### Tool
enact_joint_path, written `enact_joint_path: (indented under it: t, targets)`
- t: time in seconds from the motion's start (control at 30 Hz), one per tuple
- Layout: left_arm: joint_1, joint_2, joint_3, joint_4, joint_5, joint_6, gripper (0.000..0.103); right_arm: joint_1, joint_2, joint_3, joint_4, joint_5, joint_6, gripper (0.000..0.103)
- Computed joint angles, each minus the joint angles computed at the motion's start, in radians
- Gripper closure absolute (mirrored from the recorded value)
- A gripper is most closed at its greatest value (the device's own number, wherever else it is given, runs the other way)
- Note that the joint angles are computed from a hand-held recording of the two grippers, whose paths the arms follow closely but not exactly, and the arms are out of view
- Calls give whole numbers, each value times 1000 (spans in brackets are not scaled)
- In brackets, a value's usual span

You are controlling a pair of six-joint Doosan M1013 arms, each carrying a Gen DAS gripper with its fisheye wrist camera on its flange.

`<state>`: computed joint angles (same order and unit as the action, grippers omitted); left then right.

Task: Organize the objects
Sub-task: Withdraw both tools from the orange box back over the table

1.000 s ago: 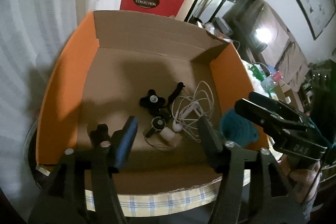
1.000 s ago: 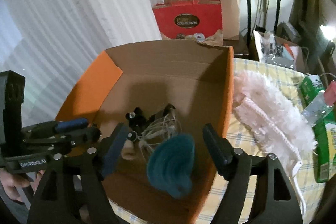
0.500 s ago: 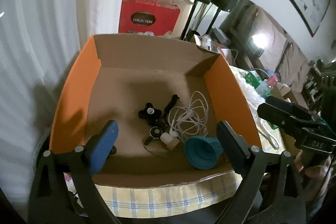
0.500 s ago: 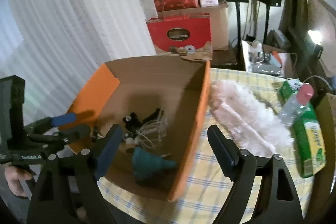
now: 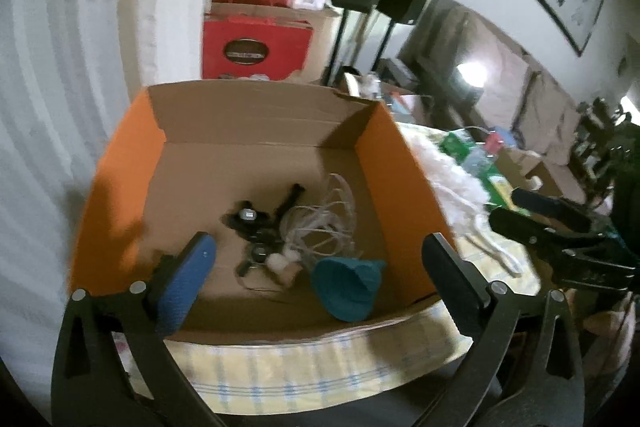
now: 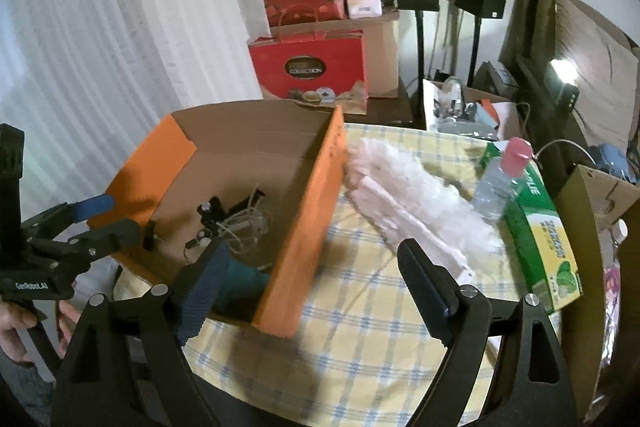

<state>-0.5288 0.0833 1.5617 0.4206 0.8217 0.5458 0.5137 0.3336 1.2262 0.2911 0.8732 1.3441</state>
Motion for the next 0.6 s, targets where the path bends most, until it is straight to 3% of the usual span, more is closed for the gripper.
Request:
enact_joint_path:
  t: [0.13, 0.37, 0.6]
  targets:
    - [-12, 6, -8, 7, -25, 1, 0, -12, -17, 23, -4, -9, 6, 16]
    - [-44, 30, -40, 69, -4, -31, 0, -35, -47, 63, -31, -30, 21, 16]
    - [-84, 65, -81, 165, 63, -61, 0, -63, -77, 100, -36, -40, 17, 16]
